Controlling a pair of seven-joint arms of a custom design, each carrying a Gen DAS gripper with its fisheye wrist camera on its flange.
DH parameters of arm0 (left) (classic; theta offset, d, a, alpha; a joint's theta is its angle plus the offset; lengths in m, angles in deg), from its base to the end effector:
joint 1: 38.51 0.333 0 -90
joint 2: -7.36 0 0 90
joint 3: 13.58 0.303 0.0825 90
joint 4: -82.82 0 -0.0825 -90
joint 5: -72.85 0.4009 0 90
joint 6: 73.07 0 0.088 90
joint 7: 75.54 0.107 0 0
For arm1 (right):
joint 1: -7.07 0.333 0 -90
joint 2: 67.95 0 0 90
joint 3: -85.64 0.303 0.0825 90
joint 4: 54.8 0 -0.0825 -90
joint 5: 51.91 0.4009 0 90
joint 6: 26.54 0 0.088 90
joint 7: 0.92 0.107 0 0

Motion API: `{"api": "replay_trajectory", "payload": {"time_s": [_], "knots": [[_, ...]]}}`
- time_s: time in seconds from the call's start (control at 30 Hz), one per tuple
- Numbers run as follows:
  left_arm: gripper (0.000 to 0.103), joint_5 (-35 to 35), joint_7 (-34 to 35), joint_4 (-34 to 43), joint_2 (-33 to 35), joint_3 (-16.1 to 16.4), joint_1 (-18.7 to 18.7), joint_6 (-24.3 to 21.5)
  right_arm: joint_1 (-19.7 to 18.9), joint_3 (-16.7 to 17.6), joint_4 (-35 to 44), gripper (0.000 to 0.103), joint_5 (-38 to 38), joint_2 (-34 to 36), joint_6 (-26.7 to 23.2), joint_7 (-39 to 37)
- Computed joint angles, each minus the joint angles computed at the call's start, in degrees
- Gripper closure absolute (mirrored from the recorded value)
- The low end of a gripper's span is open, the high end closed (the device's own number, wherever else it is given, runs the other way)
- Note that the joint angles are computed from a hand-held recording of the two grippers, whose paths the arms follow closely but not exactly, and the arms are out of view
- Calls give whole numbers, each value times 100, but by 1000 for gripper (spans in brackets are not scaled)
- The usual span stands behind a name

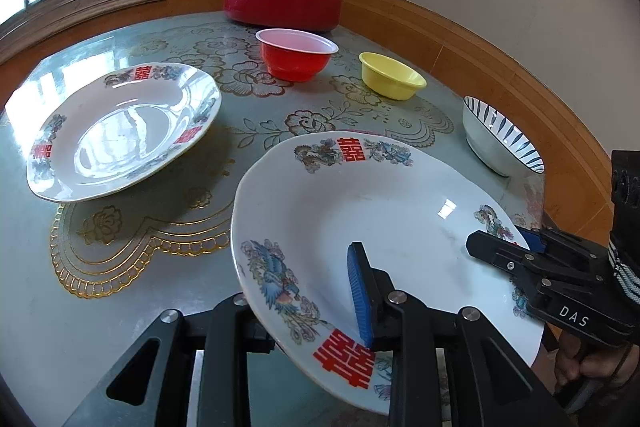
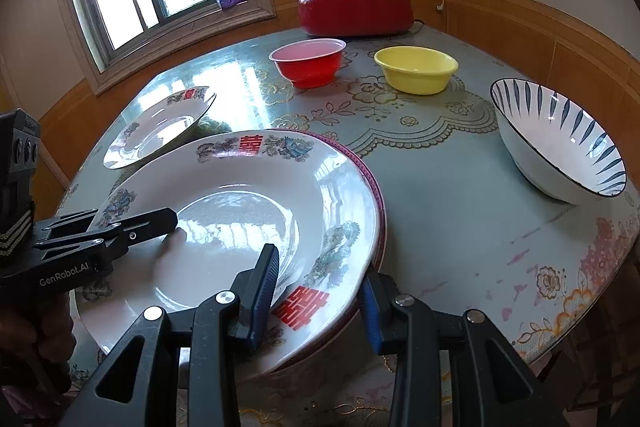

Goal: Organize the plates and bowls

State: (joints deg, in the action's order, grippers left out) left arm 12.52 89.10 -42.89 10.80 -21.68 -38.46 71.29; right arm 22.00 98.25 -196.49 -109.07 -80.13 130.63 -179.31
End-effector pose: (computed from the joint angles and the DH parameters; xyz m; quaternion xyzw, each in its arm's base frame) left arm 0.5691 -0.0721 0.3579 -0.4203 0.8303 -0.3637 0.0402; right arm 0.4236 0.2584 0.3832 -0.5674 0.7389 -0.2451 0.2685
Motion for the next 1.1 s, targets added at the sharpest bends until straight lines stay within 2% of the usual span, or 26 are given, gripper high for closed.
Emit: {"api": "replay_trajectory", "payload": {"time_s": [0.23, 0.5, 0.7, 0.83, 0.87, 0.97, 1.1], "knots": [[71, 153, -75, 5, 25, -35, -37, 262, 64, -20, 101, 66, 108, 102, -213, -143], [64, 463, -207, -60, -96, 5, -32, 105, 235, -32, 272, 66, 387, 181, -682, -346], [59, 432, -126, -91, -196, 85, 9, -178, 331, -54, 332, 66, 498, 198, -882, -414], [57, 329, -22, -167, -306, 142, 21, -233, 413, -10, 459, 68, 542, 260, -1244, -519], [51, 308, -16, -206, -342, 151, 15, -157, 437, -5, 486, 68, 524, 272, -1324, -530], [49, 392, -246, -166, -285, 209, 41, -107, 483, -33, 468, 68, 493, 231, -1338, -470], [49, 43, -38, -137, -326, 255, 119, -198, 483, -14, 422, 67, 352, 136, -1319, -320]]}}
